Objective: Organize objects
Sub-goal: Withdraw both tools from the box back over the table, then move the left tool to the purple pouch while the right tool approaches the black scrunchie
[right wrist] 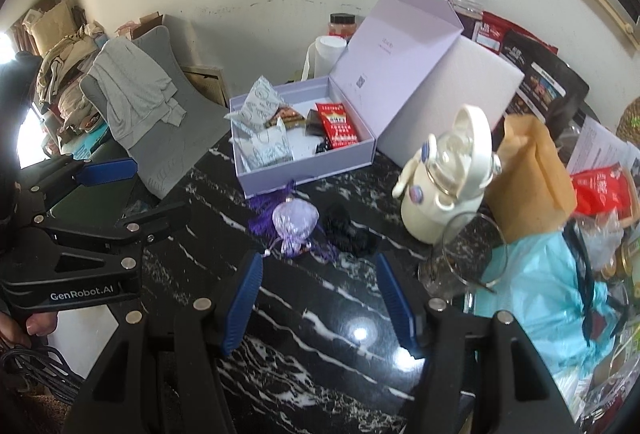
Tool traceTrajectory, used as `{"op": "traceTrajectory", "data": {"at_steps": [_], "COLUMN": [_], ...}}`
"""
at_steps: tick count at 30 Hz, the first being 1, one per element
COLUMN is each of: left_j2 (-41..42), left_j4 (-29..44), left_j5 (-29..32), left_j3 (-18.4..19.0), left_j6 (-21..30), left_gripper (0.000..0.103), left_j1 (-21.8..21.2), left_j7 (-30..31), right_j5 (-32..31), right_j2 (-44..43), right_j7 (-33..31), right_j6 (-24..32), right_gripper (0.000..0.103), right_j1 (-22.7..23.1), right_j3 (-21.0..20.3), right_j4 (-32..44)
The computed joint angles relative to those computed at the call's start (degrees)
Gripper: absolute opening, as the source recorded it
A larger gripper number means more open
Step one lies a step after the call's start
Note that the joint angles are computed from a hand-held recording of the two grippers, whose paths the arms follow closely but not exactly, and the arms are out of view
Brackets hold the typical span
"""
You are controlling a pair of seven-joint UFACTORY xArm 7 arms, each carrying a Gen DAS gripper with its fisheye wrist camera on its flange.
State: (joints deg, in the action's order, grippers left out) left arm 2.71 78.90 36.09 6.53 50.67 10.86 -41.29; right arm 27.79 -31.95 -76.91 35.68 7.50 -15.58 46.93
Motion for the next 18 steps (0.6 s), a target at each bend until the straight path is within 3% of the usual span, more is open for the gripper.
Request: {"op": "traceTrajectory", "data": {"at_steps": [9,18], "left_j2": [0.64,5.73], "left_j4": [-2.97,-1.97], "left_j5": [-1.28,-7.42], "left_j3": [-0.18,1.68], "left_j6": [-1.13,-3.98], "left_gripper": [0.079,0.079], "left_j1": [-0.33,1.65], "left_j7": [-2.69,3.64], "right_j5": [0.64,1.51], "right_j2": [3.59,12.47], "right_j7": [-0.82,2.46], "right_j6": [1.37,-1.47], "right_gripper": [0.06,0.06], "right_j1": [-1.82,-4.82], "right_j3": [-1.19,3.02], "right_j4": [0.73,3.63]}}
